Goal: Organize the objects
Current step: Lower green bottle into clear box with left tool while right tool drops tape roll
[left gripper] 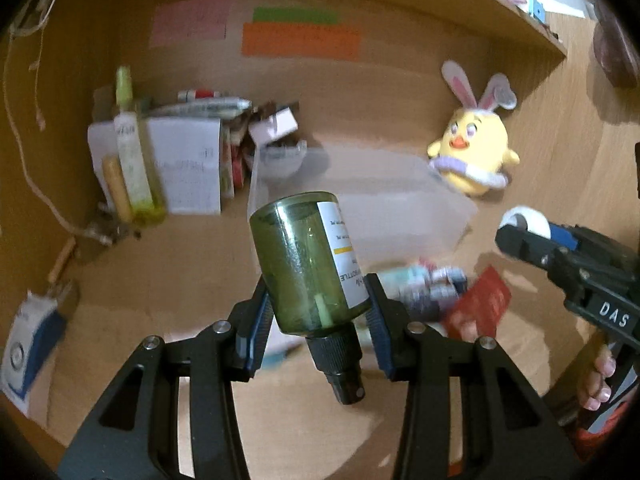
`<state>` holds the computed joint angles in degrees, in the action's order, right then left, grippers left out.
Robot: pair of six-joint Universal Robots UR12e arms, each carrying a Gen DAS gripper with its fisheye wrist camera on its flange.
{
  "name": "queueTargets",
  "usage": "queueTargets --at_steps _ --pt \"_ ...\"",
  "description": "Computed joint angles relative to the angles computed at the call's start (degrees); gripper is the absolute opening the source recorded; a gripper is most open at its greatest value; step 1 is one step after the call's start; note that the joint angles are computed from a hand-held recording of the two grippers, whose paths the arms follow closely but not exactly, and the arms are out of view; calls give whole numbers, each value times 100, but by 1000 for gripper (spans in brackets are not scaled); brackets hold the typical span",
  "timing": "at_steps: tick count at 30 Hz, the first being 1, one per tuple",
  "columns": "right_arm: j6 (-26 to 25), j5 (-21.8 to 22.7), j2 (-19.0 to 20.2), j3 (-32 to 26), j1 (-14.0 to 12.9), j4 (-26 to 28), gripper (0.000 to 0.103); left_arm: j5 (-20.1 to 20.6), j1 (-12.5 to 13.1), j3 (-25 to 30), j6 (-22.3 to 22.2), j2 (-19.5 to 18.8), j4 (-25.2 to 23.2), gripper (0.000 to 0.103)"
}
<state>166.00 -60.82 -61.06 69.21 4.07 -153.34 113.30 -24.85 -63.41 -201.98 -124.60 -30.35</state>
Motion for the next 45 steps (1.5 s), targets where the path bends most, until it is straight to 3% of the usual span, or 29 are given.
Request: queueTargets --at_steps 4,7,18,28,35,38,43,45 --pt "119 -118 304 -562 57 -7 37 -99 91 426 110 -192 -120 44" --pt "45 -163 554 -1055 97 290 37 -256 195 811 95 -368 -378 44" --pt "-508 -388 1559 -2937 174 2283 37 -930 547 2337 38 -1132 -1863 44" --pt "-1227 -808 2311 -4351 345 3875 37 -1569 668 3635 374 -1817 -3327 44" --pt "-1569 -1064 2730 -5160 435 4657 37 -1413 652 4552 576 -2308 -3990 44" --pt "-1600 -1134 2848 -5390 460 4864 37 -1463 655 4616 616 -2335 -4036 44" --pt "-1537 -1177 2713 -5176 457 4719 40 -1467 664 4249 623 -2124 -3793 46" --pt "-1485 -1154 2570 -4922 445 4515 50 -1485 668 4015 587 -1993 -3616 53"
